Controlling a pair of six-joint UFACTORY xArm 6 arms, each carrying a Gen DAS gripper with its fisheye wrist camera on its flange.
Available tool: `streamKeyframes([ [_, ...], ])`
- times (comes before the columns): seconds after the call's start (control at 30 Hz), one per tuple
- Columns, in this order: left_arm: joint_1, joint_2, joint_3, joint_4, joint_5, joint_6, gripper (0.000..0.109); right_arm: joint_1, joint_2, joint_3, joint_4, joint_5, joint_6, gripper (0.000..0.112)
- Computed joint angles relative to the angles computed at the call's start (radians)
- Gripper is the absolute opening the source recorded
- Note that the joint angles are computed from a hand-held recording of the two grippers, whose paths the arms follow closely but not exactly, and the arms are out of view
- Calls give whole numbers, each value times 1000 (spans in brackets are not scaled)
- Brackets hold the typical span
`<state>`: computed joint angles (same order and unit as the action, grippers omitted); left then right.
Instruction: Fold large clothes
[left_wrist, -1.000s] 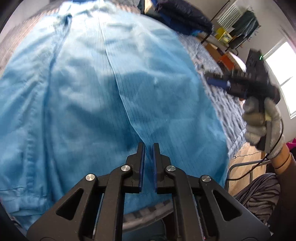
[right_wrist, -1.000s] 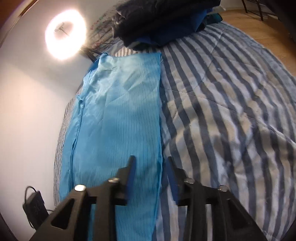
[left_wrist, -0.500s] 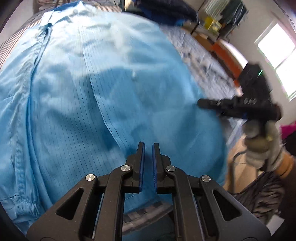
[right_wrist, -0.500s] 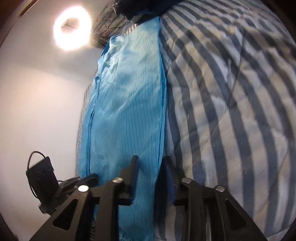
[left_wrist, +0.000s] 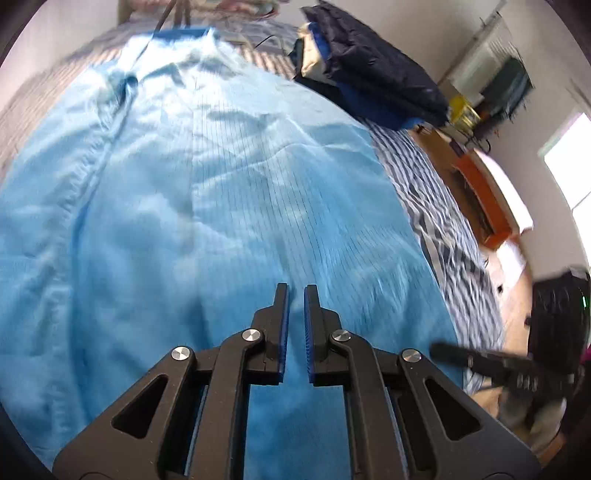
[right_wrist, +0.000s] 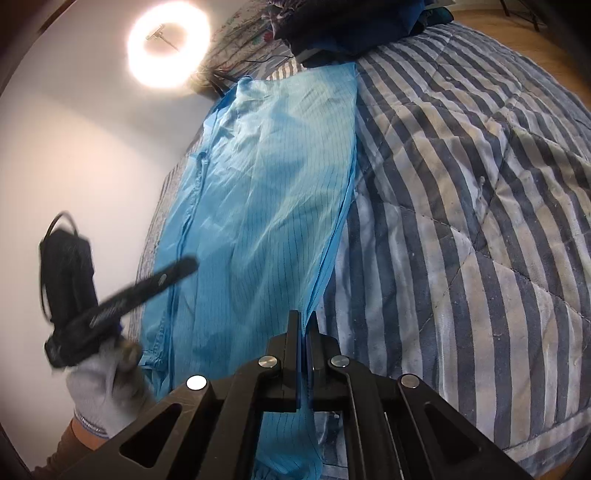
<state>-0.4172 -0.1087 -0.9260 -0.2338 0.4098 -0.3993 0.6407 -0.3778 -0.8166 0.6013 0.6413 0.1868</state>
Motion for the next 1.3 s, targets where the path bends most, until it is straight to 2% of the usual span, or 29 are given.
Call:
streamKeyframes([
  [0.1,-16,85,-53,-6,49,11,4,2,16,-16,-17,0,15,0],
  [0.17,-29,100,-49,105,38,-42,4,-1,11,-13,-11,3,10,0],
  [0.23,-33,91,-55,156,60,-62,4,-5,13,-19,-17,14,12,0],
  [0.3,-34,49,-30,176,54,-87,4,-2,20,-31,-18,14,15,0],
  [0.4,-57,-95,68,179,26,-105,4,9,40,-66,-18,9,11,0],
  [0.57,-136,-316,251,123,27,-109,4,40,63,-116,-40,-15,18,0],
  [0.7,-181,-304,291,71,87,-68,4,66,94,-162,-96,-22,52,0],
  [0.77,-177,-302,307,53,84,-64,4,78,115,-187,-113,-18,70,0],
  [0.9,-136,-415,338,125,85,-110,4,105,144,-241,-242,0,131,0],
  [1.0,-75,-550,378,171,87,-165,4,123,169,-283,-279,9,149,0],
  [1.17,82,-738,410,177,118,-173,4,173,259,-392,-341,28,160,0],
  [1.3,210,-822,428,170,140,-123,4,223,368,-527,-407,66,165,0],
])
